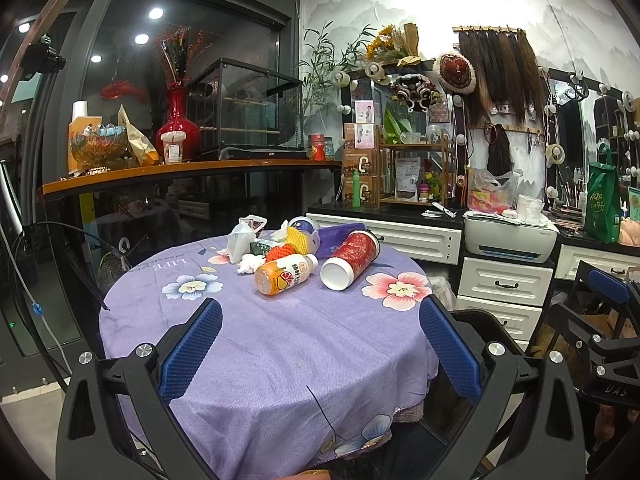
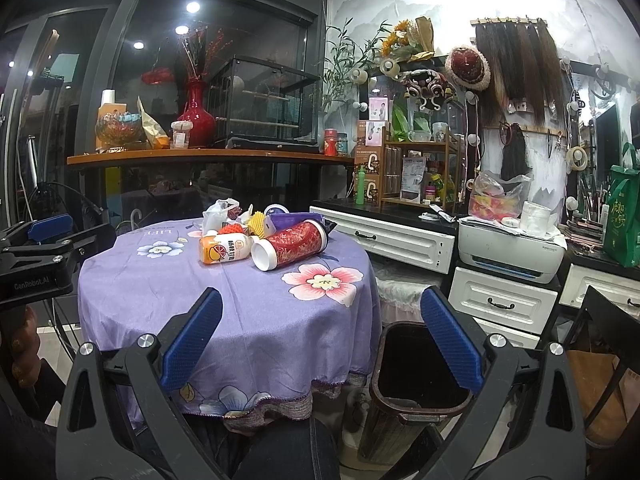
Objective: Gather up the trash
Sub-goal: 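Reach the left gripper to the red paper cup and grasp it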
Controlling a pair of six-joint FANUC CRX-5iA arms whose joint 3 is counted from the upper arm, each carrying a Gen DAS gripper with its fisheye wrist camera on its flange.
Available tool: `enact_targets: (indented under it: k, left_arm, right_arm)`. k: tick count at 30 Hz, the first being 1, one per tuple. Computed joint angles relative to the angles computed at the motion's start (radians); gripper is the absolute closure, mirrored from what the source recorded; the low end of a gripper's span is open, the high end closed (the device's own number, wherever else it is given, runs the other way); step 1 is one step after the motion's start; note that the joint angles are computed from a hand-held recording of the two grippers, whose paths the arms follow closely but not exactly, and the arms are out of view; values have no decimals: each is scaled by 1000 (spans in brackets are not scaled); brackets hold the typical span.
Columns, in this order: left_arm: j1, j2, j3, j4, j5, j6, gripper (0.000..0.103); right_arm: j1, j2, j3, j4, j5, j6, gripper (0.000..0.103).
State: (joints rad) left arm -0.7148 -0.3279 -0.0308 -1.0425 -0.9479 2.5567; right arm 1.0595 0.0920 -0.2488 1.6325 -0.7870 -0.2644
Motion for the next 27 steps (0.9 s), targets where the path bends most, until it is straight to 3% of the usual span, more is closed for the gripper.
enact_targets:
  k: [6,9,13,17,21,27]
  left_arm:
    - [42,25,-18,59,39,-24,5]
    - [96,31,-17,132,66,-94,5]
    - [230,53,-38,355,161,-301,5]
    - [383,115,-49,649,206,-580,5]
    - [477,190,-34,849,226,-800,5]
    - [517,314,85,943,185,-954,5]
  right_arm:
    - [10,13,22,-72,1,69,5]
    - [5,12,37,-127,34,110,5]
    - [-15,30,98,-310,118,275,5]
    - [-33,99,210,-511,117,515,5]
    - [-75,161,287,-563,136,566,5]
    - [-109,236,393,-663,142,621,5]
